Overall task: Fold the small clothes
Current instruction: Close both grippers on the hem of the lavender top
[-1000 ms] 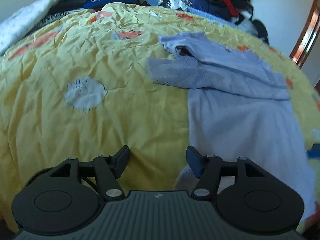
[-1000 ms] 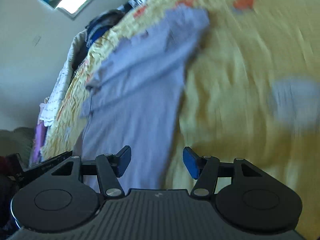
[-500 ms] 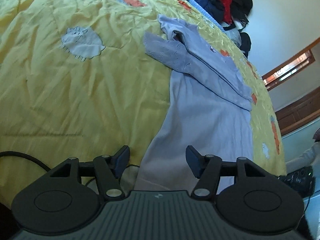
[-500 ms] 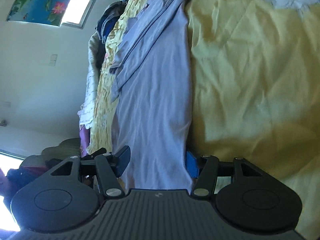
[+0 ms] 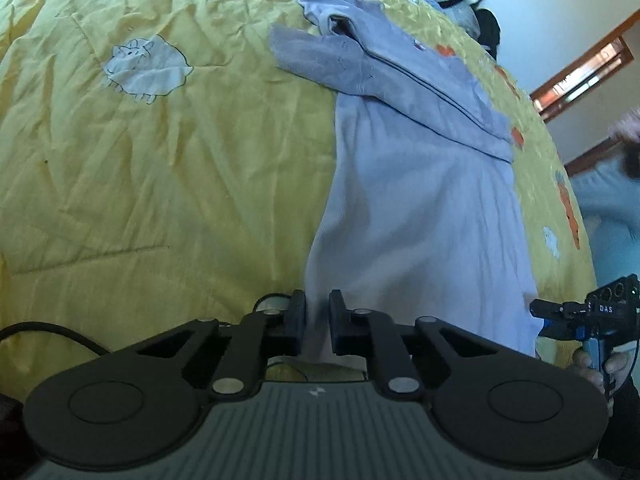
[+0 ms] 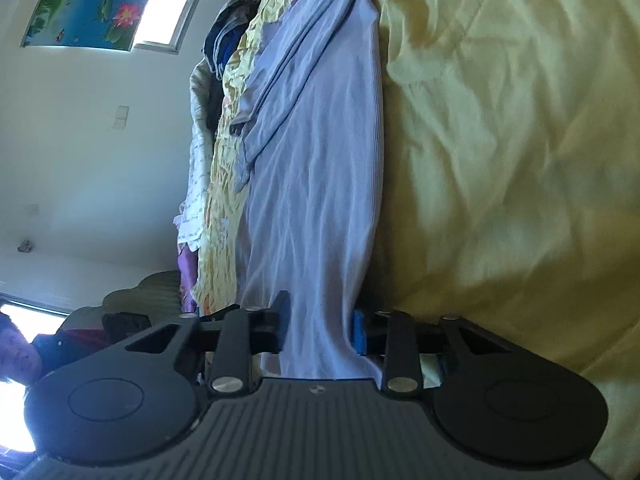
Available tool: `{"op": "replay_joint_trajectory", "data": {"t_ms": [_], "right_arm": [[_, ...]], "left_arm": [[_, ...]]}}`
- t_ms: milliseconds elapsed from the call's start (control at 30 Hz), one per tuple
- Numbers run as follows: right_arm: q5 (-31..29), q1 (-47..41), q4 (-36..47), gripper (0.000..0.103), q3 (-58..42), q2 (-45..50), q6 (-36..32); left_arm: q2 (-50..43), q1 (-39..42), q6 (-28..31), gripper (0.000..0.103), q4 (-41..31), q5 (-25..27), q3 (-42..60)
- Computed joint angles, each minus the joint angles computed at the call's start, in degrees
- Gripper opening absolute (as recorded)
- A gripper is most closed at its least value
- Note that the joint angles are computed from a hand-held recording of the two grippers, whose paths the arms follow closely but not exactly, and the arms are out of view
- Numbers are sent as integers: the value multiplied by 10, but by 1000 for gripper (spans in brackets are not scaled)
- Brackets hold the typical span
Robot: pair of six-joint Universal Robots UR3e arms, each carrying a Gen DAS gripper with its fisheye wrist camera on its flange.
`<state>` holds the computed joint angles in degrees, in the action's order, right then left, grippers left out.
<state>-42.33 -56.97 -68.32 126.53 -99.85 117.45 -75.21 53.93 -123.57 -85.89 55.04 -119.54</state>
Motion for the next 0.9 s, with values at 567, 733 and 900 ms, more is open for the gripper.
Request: {"op": "replay_joint_trajectory", "data": {"t_ms": [567,733,900], "right_arm": [[-40,-77,73,32,22,29,-68],[-46,-79,76,28,31,1,-72],[-47,-78,54,9,53,-27,-65]], "left_arm": [[-42,-24,-33,6,9,-6,26],[-37,-24,-37,3,17,-2,21],[-29,-21,-28,1,9,-7,21]]}}
